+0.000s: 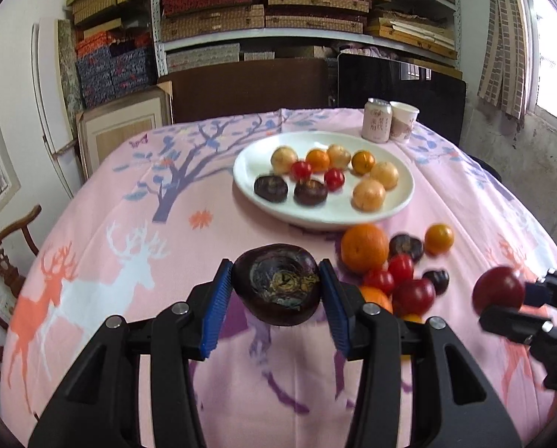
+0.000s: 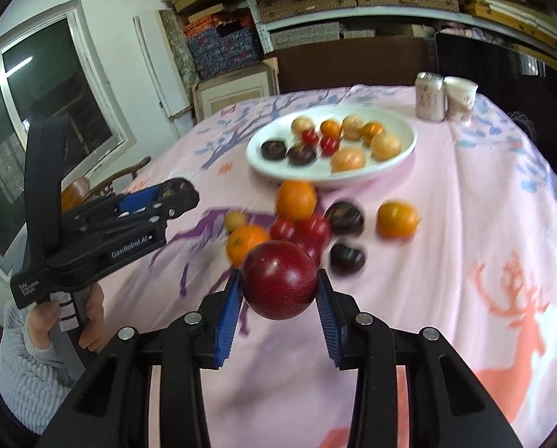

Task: Organize fruits
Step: 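Carry both fruits over the white plate and open both grippers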

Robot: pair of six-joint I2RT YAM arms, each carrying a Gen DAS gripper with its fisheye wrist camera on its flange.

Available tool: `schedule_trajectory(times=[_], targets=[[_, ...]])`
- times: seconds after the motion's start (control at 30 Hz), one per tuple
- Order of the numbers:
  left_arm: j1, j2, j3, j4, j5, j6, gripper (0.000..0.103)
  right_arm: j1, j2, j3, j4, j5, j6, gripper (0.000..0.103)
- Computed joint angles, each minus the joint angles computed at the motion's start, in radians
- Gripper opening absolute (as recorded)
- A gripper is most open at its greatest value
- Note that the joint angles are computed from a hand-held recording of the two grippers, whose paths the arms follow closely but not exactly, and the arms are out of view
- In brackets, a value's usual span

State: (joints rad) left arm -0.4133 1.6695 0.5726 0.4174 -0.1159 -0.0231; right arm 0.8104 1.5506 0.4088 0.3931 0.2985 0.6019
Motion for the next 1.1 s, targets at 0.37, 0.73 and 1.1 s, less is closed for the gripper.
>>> schedule_trajectory(times=[0.37, 0.73, 1.1], targets=[[-0.011, 0.265, 0.445, -0.177, -0.011, -0.029, 0.046, -0.311, 0.131, 0.293, -0.070, -0.106, -0.160, 0.040], [-0.007, 0.478, 0.690, -0.247, 0.012, -0.011, 0.046, -0.354, 0.370, 0.479, -0.081, -0.128, -0.187, 0.040], [-0.017, 0.538, 0.730, -0.197, -0.013, 0.026, 0.071, -0.399, 0.393, 0.468, -0.019, -0.131, -0.182, 0.062]])
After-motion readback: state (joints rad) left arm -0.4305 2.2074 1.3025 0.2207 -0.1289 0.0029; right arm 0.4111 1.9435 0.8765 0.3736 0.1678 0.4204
